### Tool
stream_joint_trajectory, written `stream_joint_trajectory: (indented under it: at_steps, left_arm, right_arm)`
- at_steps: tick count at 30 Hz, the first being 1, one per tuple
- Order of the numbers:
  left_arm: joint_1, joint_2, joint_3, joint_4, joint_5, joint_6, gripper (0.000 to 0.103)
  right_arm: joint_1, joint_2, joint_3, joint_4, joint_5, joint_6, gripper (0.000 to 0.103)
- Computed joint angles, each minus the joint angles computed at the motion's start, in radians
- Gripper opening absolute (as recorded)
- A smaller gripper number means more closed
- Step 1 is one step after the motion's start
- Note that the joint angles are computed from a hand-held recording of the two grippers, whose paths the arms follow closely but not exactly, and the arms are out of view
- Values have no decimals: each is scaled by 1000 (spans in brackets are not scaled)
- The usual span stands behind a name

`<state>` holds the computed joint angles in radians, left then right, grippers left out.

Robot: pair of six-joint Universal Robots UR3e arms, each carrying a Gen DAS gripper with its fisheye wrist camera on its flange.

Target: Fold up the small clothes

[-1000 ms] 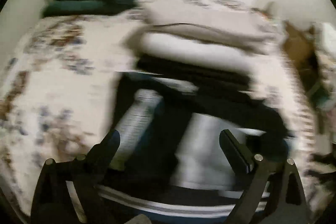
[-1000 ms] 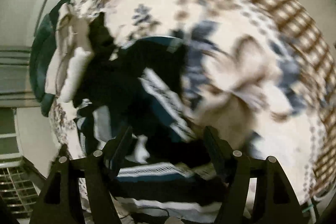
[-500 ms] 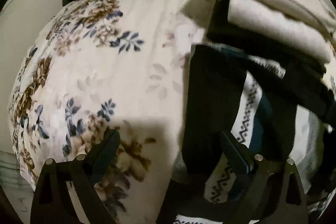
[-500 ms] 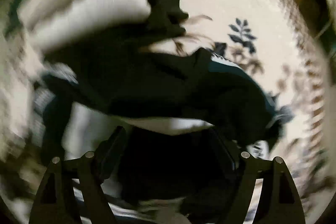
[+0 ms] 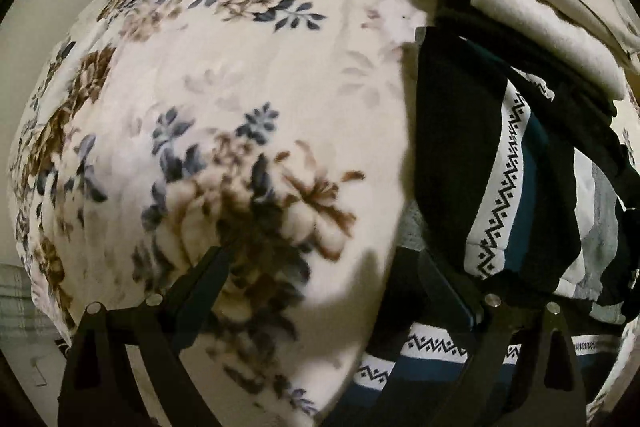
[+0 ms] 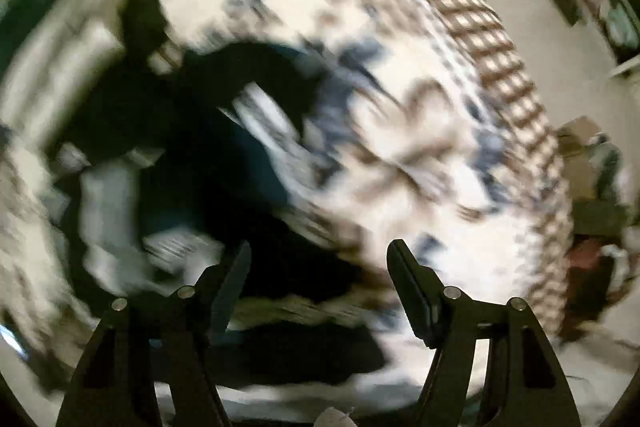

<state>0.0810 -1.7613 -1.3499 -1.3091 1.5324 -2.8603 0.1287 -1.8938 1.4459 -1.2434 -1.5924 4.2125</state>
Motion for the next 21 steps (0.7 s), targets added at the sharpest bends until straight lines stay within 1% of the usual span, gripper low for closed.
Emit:
stream_joint_trajectory:
  at_steps: [1,2,4,6,7,8,9,10,11,12,14,16,18,19,20,21]
  left_arm:
    - [1,4,-2,2,0,-3,97]
    - [1,6,-2,3,0,-7,97]
    - [-3,5,2,0,-4,-16,97]
    - [-12,4,9,-10,-4,-27,97]
    - [-15,6,9,-12,-9,-31,97]
    - [-19,10,7,-11,-11,-31,97]
    - [-24,16,2,-7,-9,-30,97]
    - [-25,24,-5,-3,-10,-28,97]
    - [-24,31,-11,-1,-11,-28,97]
    - [-21,40,-18,-1,-15,-27,97]
    - [-8,55,-35,-5,-26,-29,97]
    - [5,61,-44,-22,-32,-35,97]
    - [18,64,-51,-36,-37,-45,97]
    - [23,64,-50,-43,-41,-49,97]
    - [29,66,-51,-49,-46,-54,97]
    - [34,67,-49,-55,-53,-57,97]
  right_arm:
    - [7,53,-37,-63,-2,-15,74]
    - [31,147,-107,-92,-20,-23,74]
    - [76,307,-232,-107,-55,-46,74]
    - [120,474,-331,-134,-61,-81,74]
    - [146,569,-418,-95,-80,-90,73]
    - [174,665,-503,-41,-111,-99,53]
    - [195,719,-555,-3,-137,-85,32]
    - [208,738,-565,19,-150,-64,6]
    - [216,715,-533,18,-158,-9,6]
    - [223,659,-459,-17,-176,39,6]
    - [240,533,-348,-30,-210,120,6]
    - [235,405,-229,-48,-174,165,6]
    - [213,268,-90,-61,-98,178,7]
    - [202,227,-57,-40,-75,185,15]
    - [178,150,13,-41,-43,197,26]
    - [162,97,49,-48,-21,210,33]
